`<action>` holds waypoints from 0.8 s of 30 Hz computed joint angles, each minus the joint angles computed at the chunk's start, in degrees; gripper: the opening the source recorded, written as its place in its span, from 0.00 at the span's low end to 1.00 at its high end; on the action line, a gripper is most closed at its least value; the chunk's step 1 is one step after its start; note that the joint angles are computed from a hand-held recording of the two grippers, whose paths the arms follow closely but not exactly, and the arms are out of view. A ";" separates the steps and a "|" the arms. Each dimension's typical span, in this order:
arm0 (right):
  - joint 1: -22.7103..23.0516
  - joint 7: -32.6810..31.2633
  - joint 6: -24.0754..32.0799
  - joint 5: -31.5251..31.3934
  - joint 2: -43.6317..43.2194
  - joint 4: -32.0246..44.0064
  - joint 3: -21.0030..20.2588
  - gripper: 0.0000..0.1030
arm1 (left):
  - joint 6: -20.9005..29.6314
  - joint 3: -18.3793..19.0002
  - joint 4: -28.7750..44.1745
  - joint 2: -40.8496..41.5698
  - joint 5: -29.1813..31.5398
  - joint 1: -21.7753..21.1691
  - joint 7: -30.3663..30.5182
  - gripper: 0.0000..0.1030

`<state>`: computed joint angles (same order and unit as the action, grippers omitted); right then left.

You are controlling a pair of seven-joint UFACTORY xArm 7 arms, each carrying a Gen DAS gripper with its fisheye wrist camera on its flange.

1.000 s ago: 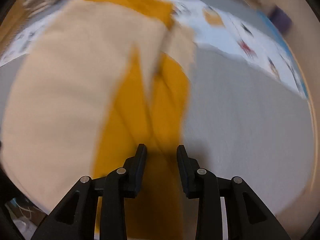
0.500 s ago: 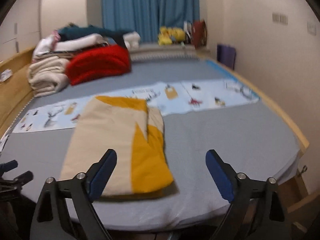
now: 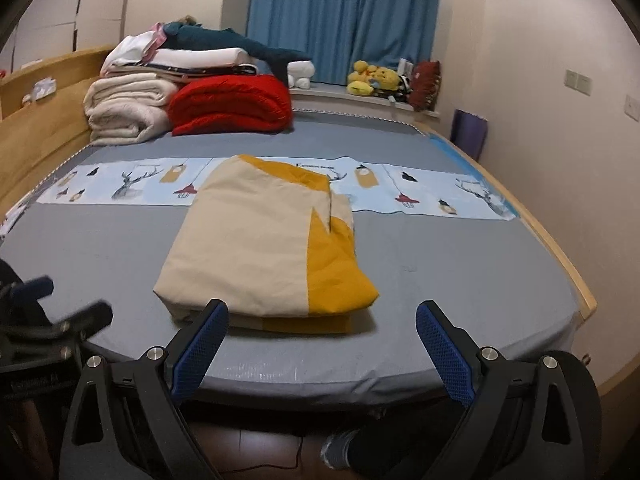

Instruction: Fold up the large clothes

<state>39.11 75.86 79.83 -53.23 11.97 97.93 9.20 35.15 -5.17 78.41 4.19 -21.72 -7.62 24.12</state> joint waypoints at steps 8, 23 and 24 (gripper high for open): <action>-1.43 -1.16 -3.37 2.43 0.90 -0.35 -0.63 0.92 | 0.98 -0.23 0.16 0.60 1.54 -0.21 -1.78 0.98; -0.78 -2.29 -3.75 2.68 2.11 0.80 -1.27 0.92 | 1.28 -0.33 -0.12 0.63 0.82 -0.38 -1.13 0.99; -0.68 -2.38 -3.70 2.63 2.24 0.98 -1.32 0.92 | 1.16 -0.34 -0.21 0.55 0.80 -0.39 -1.07 0.99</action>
